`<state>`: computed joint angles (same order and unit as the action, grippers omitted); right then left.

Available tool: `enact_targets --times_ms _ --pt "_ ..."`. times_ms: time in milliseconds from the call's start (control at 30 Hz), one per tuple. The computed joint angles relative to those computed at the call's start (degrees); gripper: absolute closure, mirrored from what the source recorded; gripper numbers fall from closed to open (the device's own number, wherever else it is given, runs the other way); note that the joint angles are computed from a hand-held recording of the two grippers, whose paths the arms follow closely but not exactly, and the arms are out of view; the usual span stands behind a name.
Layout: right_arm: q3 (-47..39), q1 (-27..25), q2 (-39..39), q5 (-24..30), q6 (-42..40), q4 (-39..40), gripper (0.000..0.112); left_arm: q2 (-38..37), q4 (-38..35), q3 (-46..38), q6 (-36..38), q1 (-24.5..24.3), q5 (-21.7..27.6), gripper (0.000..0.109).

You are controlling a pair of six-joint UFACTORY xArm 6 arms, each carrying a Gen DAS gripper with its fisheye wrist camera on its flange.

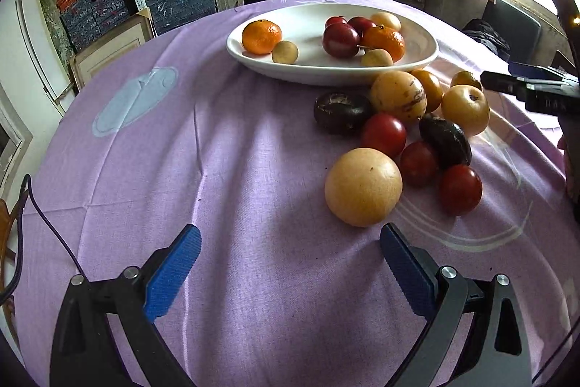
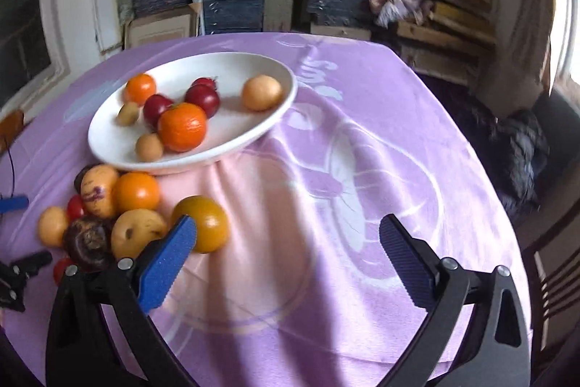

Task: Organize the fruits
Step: 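Withdraw both tools from the plate toward the remaining fruits, then grasp the round yellow-orange fruit with the right tool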

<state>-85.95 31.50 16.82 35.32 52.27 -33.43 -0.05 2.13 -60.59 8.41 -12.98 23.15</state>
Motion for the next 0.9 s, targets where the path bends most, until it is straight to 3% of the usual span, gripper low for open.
enact_targets --times_ms 133,167,233,300,333,433,567,700,833,900 --pt "1.5 -0.2 -0.8 -5.1 -2.1 -0.7 0.013 0.2 -0.5 -0.3 0.2 0.0 0.2 0.009" --pt "2.6 -0.2 -1.2 -9.2 -4.9 2.2 0.013 0.2 -0.5 -0.3 0.3 0.0 0.3 0.009" --pt "2.6 0.1 -0.4 -12.4 -12.9 11.4 0.016 0.2 -0.5 -0.3 0.3 0.0 0.2 0.009" --pt "0.7 0.6 1.4 -11.1 -17.9 16.2 0.026 0.2 -0.6 -0.2 0.2 -0.1 0.2 0.009" --pt "-0.2 0.4 2.1 -10.3 -17.4 15.7 0.026 0.2 -0.7 -0.3 0.3 -0.1 0.3 0.009" --pt "-2.4 -0.2 2.3 -3.5 -7.5 6.1 0.021 0.3 -1.0 -0.4 0.5 -0.1 0.3 0.009" --pt "-1.6 -0.3 1.7 -3.4 -7.4 4.5 0.021 0.4 -1.2 -0.4 0.6 0.0 0.3 0.009" --pt "-3.8 1.6 3.4 -2.8 -14.4 5.6 0.024 0.3 -1.4 -0.3 0.7 0.0 0.3 0.009" --pt "-3.5 1.0 3.7 -3.9 -21.1 12.4 0.044 0.3 -1.4 -0.3 0.7 0.0 0.3 0.009" --pt "-4.2 1.0 3.5 1.1 -18.3 6.7 0.046 0.3 -1.5 -0.3 0.7 0.0 0.3 0.009"
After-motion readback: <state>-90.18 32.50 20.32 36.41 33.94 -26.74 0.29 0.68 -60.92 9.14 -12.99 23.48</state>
